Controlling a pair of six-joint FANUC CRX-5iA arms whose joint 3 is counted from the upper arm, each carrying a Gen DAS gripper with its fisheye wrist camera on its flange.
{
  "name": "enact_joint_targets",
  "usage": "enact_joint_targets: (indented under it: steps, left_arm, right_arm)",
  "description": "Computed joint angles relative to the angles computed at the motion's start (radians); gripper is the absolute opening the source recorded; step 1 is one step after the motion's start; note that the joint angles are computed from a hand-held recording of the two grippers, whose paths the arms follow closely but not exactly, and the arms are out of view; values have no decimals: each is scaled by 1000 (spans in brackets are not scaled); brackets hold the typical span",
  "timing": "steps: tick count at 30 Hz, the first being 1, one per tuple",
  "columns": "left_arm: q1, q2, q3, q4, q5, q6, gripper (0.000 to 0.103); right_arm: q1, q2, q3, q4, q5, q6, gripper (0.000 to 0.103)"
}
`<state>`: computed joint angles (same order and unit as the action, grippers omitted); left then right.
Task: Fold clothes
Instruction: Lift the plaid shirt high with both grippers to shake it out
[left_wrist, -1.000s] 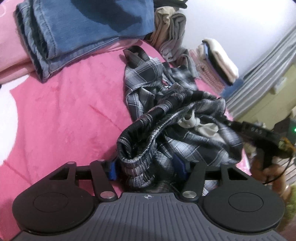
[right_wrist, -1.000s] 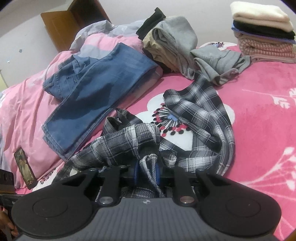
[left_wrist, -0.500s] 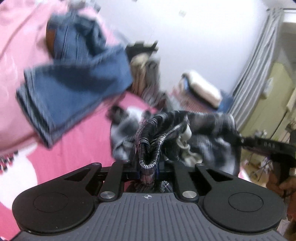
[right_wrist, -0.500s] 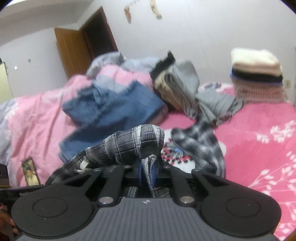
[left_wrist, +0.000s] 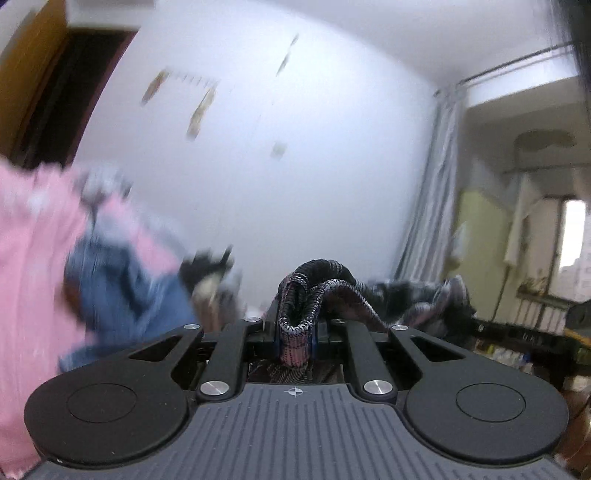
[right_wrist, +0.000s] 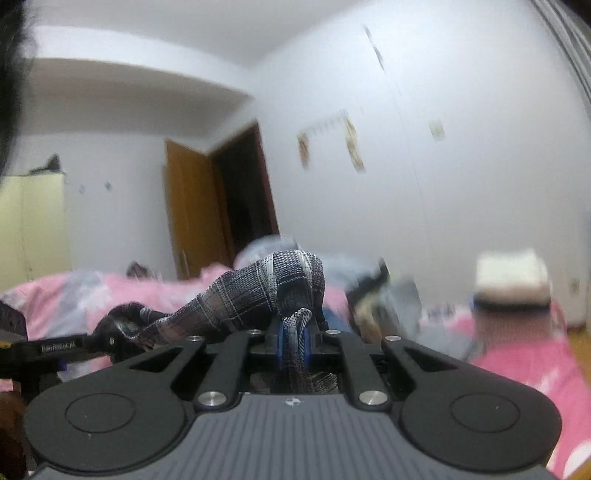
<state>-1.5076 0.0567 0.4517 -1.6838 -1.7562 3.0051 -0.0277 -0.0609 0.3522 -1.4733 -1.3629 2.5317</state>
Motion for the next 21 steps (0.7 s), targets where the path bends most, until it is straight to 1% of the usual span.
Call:
enact_joint_targets:
  steps: [4,7,10,14,21]
  left_arm:
    - [-61,15,83,-117,35,-142,11]
    - [-93,31,155,-176,82,-235,11]
    - [-125,60,241,-231,144,-343,11]
    - [-161,112,368,-275,225,-461,11]
    - [-204,216,580,-344,373,-611,11]
  right_arm:
    - [-100,-32,25,-144,-65,36,11]
    - [-170,-38,61,-241,-104,30,11]
    - [-249,-37,98,-351,-142,9,11]
    - [-354,-33,140,-505,-191,-17,11]
    - [-517,-24,204,-759,-231,-77,11]
